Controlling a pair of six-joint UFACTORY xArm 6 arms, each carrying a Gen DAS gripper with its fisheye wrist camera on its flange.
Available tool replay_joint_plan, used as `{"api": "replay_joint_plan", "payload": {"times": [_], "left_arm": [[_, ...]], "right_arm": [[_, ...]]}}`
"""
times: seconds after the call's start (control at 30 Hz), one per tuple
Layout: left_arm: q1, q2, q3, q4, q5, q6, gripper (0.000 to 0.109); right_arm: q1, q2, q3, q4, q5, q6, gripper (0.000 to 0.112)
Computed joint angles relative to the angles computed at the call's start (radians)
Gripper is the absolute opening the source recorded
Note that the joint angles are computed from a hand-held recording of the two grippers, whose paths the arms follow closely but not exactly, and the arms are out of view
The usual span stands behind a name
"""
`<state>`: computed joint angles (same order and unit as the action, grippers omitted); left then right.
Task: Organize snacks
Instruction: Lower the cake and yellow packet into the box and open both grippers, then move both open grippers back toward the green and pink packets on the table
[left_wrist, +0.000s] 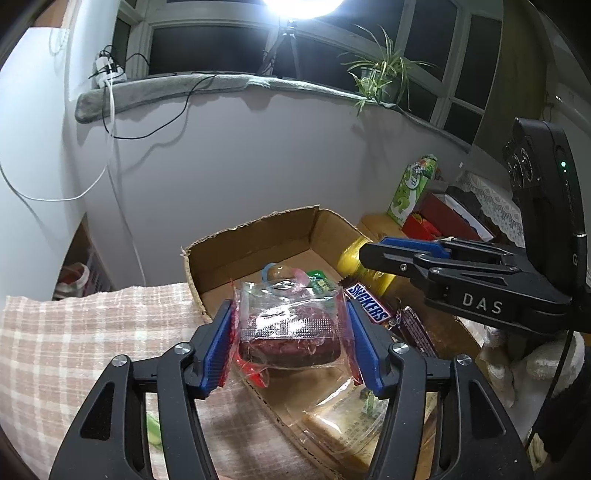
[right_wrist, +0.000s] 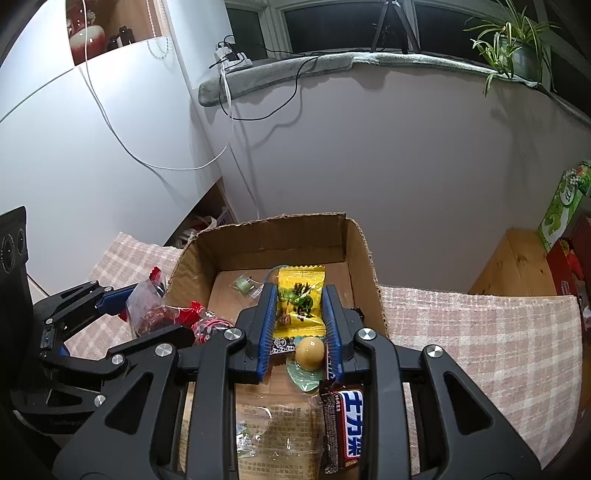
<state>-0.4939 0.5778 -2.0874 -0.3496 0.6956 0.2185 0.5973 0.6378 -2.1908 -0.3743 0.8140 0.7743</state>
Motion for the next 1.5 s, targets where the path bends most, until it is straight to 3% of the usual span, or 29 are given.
{"api": "replay_joint_plan", "payload": {"times": [0.07, 0.2, 0.27, 0.33, 1.07, 1.5], "left_arm": [[-0.002, -0.003, 0.004, 0.002, -0.001, 0.0, 0.061], [-0.002, -0.003, 0.003, 0.005, 0.002, -0.004, 0.061], [-0.002, -0.012, 0.014, 0.004, -0.004, -0.006, 0.063], [-0.004, -0.022, 0.029, -0.002, -0.01, 0.001, 0.063], [0.006, -0.245, 0.312, -0.039, -0.141, 0.039, 0.064], [0.051, -0.377, 0.478, -0.065, -0.202, 0.056, 0.064]], "right_arm": [[0.002, -0.014, 0.02, -0.027, -0.008, 0.024, 0.062], [0.007, -0.02, 0.019, -0.054, 0.013, 0.041, 0.064], [0.013, -0.025, 0.021, -0.08, 0.021, 0.056, 0.081], [0.017, -0.033, 0.031, -0.096, 0.02, 0.068, 0.088], [0.093, -0.11, 0.069, -0.198, 0.07, 0.148, 0.088], [0.163, -0.149, 0.107, -0.242, 0.04, 0.206, 0.088]]}}
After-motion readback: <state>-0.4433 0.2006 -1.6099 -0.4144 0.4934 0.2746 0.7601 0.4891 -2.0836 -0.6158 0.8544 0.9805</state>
